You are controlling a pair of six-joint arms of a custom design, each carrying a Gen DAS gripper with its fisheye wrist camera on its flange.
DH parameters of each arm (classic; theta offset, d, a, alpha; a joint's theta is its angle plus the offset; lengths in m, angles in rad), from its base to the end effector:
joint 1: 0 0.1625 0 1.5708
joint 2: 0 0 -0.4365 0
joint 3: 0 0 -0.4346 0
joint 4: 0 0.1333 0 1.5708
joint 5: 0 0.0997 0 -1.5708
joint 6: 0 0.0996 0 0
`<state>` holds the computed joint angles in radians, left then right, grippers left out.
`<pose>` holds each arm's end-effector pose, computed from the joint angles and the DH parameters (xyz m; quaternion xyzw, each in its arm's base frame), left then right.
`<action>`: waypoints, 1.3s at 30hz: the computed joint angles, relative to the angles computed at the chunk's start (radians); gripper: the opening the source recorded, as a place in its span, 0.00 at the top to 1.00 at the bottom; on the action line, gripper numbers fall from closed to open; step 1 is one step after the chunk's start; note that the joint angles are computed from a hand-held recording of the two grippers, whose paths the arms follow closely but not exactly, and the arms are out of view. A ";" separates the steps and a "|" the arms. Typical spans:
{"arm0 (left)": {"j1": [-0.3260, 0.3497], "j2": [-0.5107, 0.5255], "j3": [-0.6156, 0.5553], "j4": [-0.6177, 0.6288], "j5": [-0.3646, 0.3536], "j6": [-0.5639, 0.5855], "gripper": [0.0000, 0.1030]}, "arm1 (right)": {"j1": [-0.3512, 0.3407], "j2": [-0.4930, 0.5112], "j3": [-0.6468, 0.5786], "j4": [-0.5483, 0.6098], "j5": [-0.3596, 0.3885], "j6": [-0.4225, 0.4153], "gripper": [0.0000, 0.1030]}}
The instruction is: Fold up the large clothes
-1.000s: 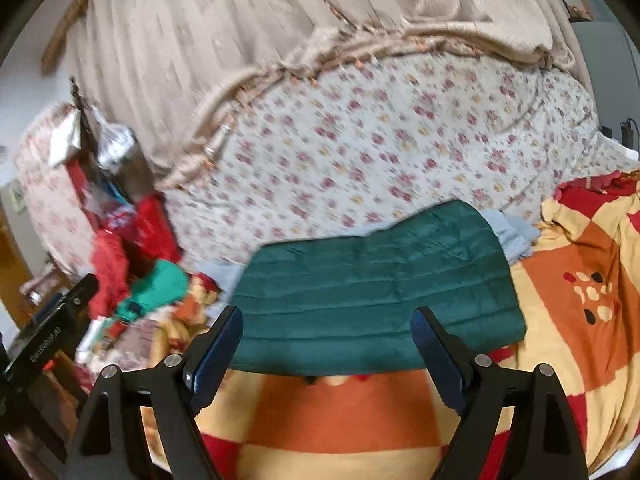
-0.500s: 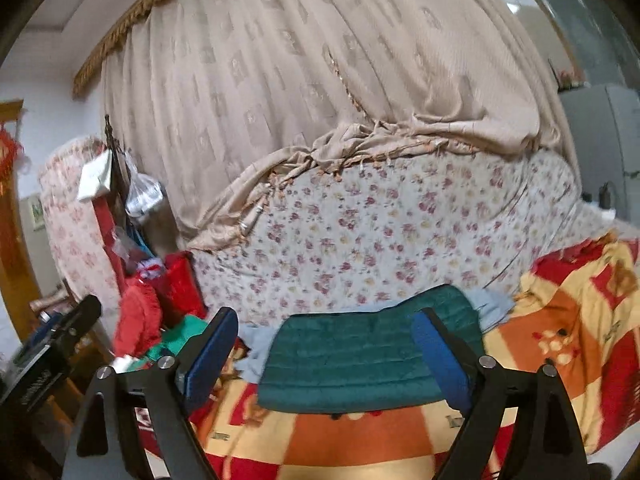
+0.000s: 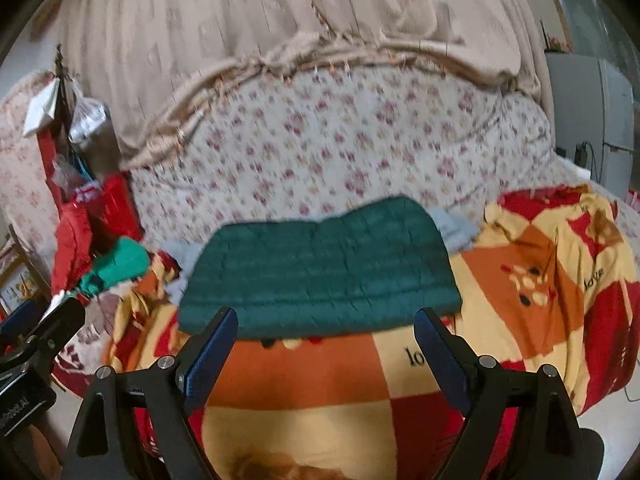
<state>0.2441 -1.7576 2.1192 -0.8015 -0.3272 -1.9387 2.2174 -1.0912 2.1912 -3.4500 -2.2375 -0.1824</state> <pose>-0.2739 -0.3028 0.3338 0.0909 0.7485 -0.5178 0.4043 0.3732 -0.3754 0.1768 0.2383 -0.8502 0.4189 0.2120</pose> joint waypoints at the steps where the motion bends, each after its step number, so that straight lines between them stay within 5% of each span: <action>1: 0.011 0.001 0.006 -0.029 -0.006 0.017 0.00 | -0.007 0.002 0.000 0.013 -0.002 0.005 0.14; 28: 0.061 -0.044 0.095 -0.415 -0.070 0.346 0.00 | -0.027 0.026 -0.009 0.155 -0.060 0.078 0.14; 39: 0.066 -0.045 0.099 -0.428 -0.072 0.356 0.00 | -0.030 0.029 -0.007 0.156 -0.069 0.082 0.14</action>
<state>0.3099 -1.8024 2.2183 -1.2294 -0.3996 -1.5822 2.1873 -1.0624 2.1843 -3.2939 -2.3062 -0.1000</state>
